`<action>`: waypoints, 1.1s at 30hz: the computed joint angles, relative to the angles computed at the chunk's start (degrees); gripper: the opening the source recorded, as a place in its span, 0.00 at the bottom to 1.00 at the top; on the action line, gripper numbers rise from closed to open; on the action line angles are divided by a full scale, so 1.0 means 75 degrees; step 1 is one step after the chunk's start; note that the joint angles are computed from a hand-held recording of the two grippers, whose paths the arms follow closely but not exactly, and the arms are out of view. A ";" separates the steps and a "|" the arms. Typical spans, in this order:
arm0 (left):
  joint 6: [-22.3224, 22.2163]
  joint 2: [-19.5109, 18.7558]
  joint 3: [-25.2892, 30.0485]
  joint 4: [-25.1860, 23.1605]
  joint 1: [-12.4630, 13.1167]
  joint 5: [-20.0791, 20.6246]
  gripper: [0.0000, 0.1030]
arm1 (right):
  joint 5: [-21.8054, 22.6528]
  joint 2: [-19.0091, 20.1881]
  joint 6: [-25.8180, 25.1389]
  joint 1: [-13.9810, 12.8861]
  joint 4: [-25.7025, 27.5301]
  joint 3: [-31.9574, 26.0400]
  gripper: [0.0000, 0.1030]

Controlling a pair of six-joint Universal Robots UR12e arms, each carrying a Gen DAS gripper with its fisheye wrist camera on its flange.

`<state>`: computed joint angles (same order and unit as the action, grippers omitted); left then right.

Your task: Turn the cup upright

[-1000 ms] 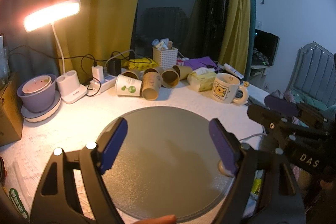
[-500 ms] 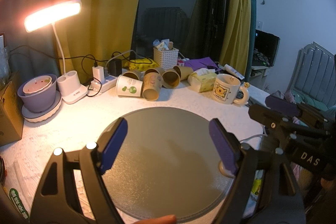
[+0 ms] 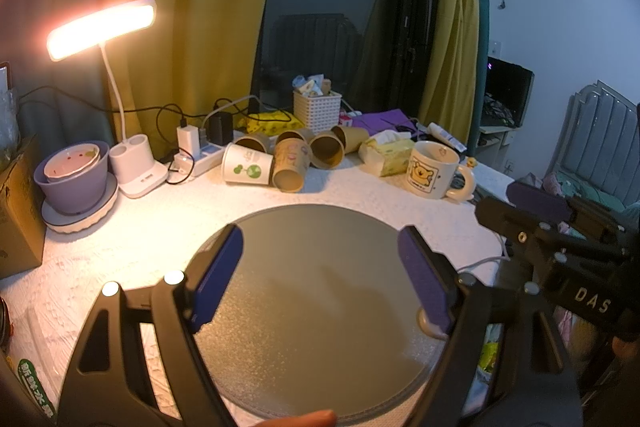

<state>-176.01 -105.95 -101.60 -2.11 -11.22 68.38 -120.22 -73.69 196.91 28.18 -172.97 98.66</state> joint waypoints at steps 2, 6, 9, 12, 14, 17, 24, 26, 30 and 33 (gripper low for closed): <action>0.0001 0.0002 -0.0002 -0.0005 0.0002 -0.0001 0.79 | -0.0004 0.0008 0.0005 0.0002 -0.0005 -0.0006 0.52; 0.0003 -0.0007 0.0000 0.0014 0.0011 -0.0012 0.79 | -0.0003 0.0009 0.0011 0.0005 0.0010 -0.0012 0.52; 0.0011 -0.0005 0.0002 0.0000 0.0008 -0.0007 0.79 | 0.0003 0.0007 0.0013 0.0003 0.0005 -0.0007 0.52; 0.0015 -0.0003 0.0004 -0.0011 0.0011 -0.0012 0.79 | 0.0008 0.0002 0.0018 -0.0002 0.0002 0.0004 0.52; 0.0013 -0.0004 0.0003 -0.0007 0.0010 -0.0010 0.79 | 0.0006 0.0008 0.0022 0.0004 -0.0006 0.0003 0.52; 0.0008 0.0000 -0.0001 0.0000 0.0001 0.0000 0.79 | 0.0013 0.0009 0.0027 0.0002 -0.0009 0.0008 0.52; 0.0045 -0.0020 0.0026 -0.0042 0.0034 0.0012 0.79 | 0.0067 0.0021 0.0013 -0.0016 0.0018 -0.0008 0.52; 0.0085 -0.0060 0.0068 -0.0083 0.0049 0.0055 0.79 | 0.0097 0.0045 0.0000 -0.0039 0.0069 -0.0043 0.52; 0.0205 -0.0265 0.0266 -0.0301 0.0043 0.0299 0.79 | 0.0300 0.0173 -0.0066 -0.0203 0.0052 -0.0107 0.52; 0.0284 -0.0436 0.0444 -0.0593 0.0031 0.0289 0.79 | 0.0672 0.0289 0.0025 -0.0421 0.0192 -0.0194 0.53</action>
<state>-173.88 -109.22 -98.28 -6.55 -10.99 70.55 -115.19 -71.52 197.09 25.02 -171.53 97.20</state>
